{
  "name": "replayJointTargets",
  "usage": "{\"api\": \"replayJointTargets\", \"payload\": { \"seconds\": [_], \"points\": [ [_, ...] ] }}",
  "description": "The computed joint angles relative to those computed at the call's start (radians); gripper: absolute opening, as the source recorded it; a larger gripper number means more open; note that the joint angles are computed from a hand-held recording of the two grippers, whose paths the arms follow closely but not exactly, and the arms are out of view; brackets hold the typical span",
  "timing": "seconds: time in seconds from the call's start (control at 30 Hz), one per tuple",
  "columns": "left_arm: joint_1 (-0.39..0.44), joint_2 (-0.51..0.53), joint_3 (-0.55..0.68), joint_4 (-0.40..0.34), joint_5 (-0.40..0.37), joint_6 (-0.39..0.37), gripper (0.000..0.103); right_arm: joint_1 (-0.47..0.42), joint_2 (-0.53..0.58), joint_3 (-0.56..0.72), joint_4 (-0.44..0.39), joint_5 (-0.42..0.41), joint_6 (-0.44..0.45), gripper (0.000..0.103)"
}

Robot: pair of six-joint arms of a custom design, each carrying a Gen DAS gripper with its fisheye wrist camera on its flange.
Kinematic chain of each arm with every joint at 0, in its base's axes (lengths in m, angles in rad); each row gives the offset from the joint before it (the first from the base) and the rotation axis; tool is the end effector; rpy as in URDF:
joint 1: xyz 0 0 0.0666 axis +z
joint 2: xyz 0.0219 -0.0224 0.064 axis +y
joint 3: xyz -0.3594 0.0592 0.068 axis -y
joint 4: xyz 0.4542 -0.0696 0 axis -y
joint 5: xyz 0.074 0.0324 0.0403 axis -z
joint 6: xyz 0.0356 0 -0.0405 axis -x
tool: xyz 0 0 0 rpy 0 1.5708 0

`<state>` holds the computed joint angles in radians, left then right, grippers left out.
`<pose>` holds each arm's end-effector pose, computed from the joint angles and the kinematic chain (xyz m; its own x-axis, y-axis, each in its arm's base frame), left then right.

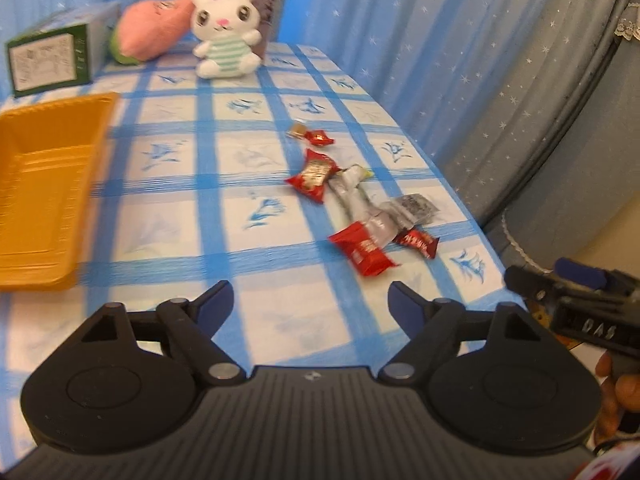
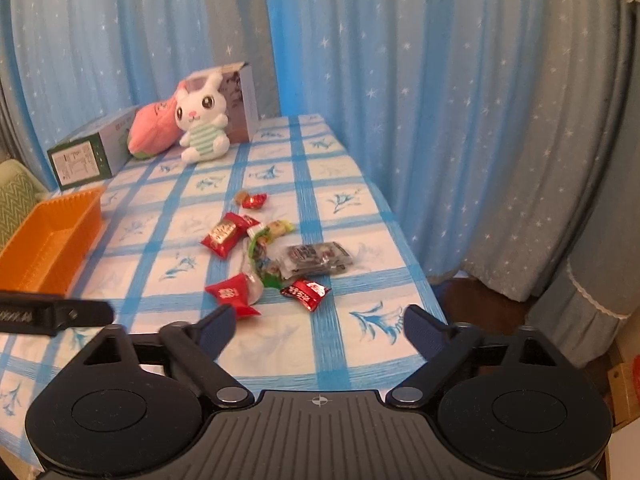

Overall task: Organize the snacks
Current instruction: 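Grasp a red candy packet with the left gripper while the right gripper grasps another red packet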

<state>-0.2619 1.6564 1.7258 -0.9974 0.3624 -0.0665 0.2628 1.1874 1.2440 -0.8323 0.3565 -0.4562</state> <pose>0.6125 -0.1777 0.4284 -0.7417 0.2631 -0.6170 0.4978 0.8325 -0.2433 0.4673 0.1124 0.4397 -0.6083 0.2639 -0.7486 0.2953 0.9506 0.0951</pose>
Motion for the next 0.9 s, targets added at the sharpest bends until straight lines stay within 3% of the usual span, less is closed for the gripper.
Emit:
{"api": "replayJointTargets", "payload": {
  "seconds": [0.17, 0.43, 0.73, 0.9],
  "points": [
    [-0.042, 0.104, 0.084, -0.001, 0.030, 0.069, 0.059, -0.060, 0.039, -0.012, 0.055, -0.090, 0.065, 0.082],
    [-0.096, 0.218, 0.176, 0.008, 0.013, 0.123, 0.046, -0.123, 0.110, -0.001, 0.093, -0.173, 0.135, 0.082],
    [-0.115, 0.250, 0.191, 0.008, -0.070, 0.023, 0.023, -0.155, 0.172, 0.022, 0.116, -0.270, 0.246, 0.077],
    [-0.099, 0.234, 0.168, 0.024, -0.094, -0.044, 0.019, -0.157, 0.222, 0.055, 0.126, -0.308, 0.298, 0.067]
  ]
}}
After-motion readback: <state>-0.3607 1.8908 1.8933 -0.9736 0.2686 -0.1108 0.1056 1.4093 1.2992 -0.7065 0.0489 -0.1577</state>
